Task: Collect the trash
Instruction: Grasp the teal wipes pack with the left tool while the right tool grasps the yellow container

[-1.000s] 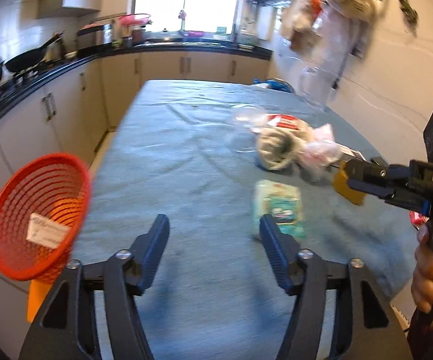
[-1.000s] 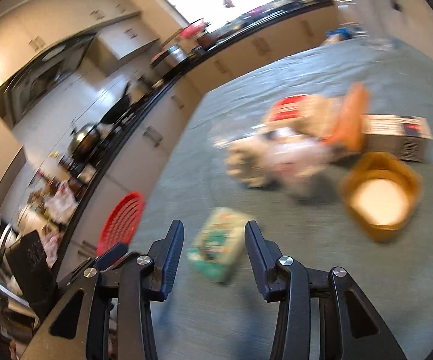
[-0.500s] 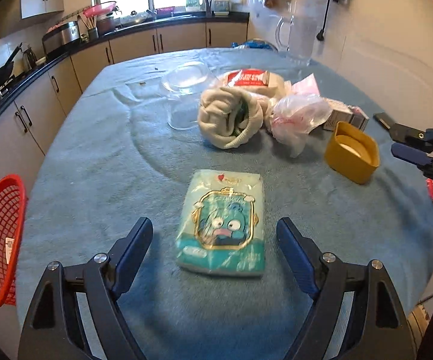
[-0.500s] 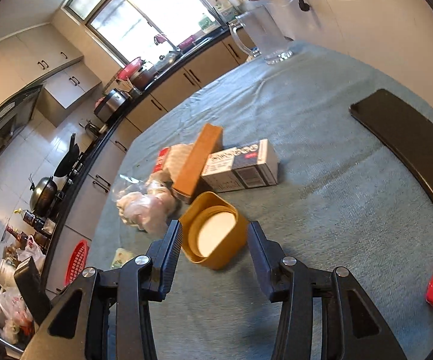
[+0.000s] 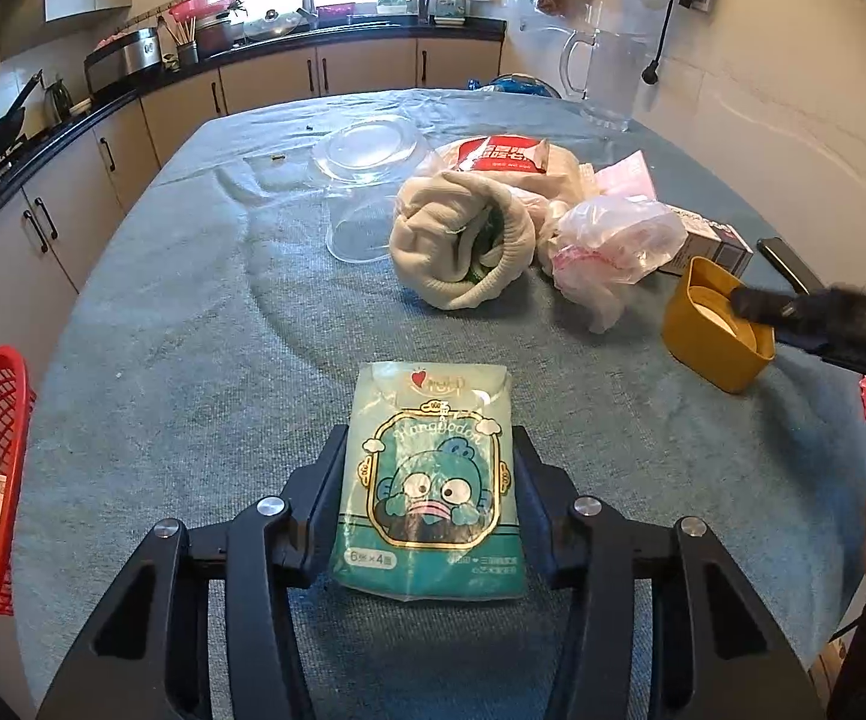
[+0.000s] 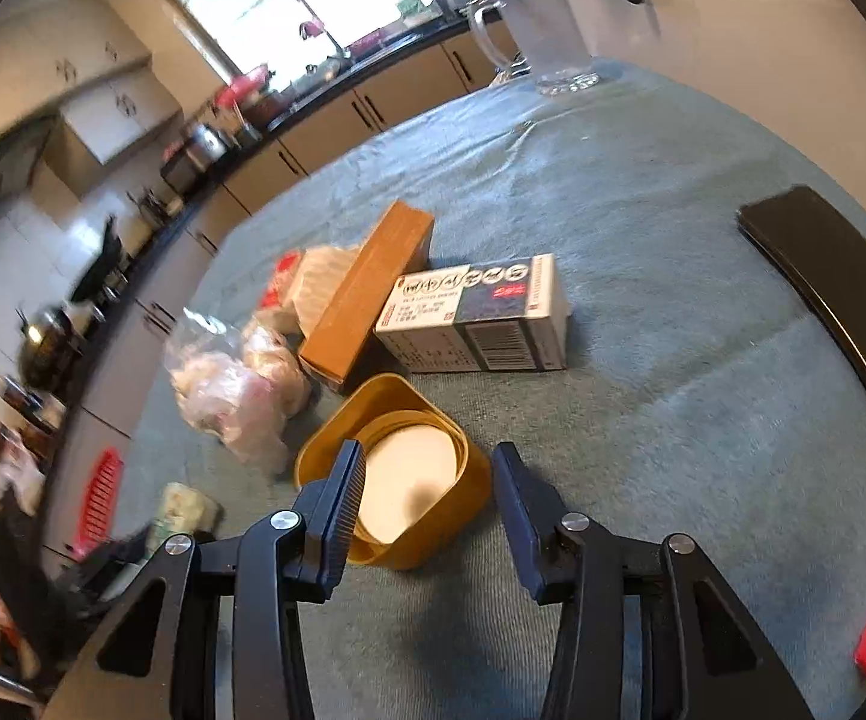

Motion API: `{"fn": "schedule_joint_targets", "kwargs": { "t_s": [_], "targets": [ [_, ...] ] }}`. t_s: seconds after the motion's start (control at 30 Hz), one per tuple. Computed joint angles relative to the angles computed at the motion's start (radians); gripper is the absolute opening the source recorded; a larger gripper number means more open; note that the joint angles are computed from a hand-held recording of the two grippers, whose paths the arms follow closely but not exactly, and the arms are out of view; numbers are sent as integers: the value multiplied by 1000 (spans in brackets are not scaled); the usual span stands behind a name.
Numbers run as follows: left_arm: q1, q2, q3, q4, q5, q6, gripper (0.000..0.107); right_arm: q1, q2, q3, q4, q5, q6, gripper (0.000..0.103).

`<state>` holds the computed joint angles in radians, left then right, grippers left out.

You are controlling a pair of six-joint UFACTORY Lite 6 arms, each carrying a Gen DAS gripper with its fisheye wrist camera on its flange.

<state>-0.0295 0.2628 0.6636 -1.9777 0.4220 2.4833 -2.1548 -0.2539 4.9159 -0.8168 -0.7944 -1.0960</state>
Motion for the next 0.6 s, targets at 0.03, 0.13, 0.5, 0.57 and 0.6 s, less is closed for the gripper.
{"fn": "schedule_joint_targets", "kwargs": {
  "t_s": [0.03,0.13,0.5,0.57,0.6],
  "targets": [
    [3,-5,-6,7,3,-4,48,-7,-21,-22,31,-9,-35,37],
    [7,-8,-10,12,9,-3,46,14,-59,-89,75,-118,-132,23],
    [73,-94,-90,3,109,60,41,187,20,-23,-106,-203,109,14],
    [92,-124,-103,30,127,32,41,224,19,-44,-138,-226,118,14],
    [106,-134,-108,40,137,26,41,236,14,-63,-143,-240,108,14]
  ]
}}
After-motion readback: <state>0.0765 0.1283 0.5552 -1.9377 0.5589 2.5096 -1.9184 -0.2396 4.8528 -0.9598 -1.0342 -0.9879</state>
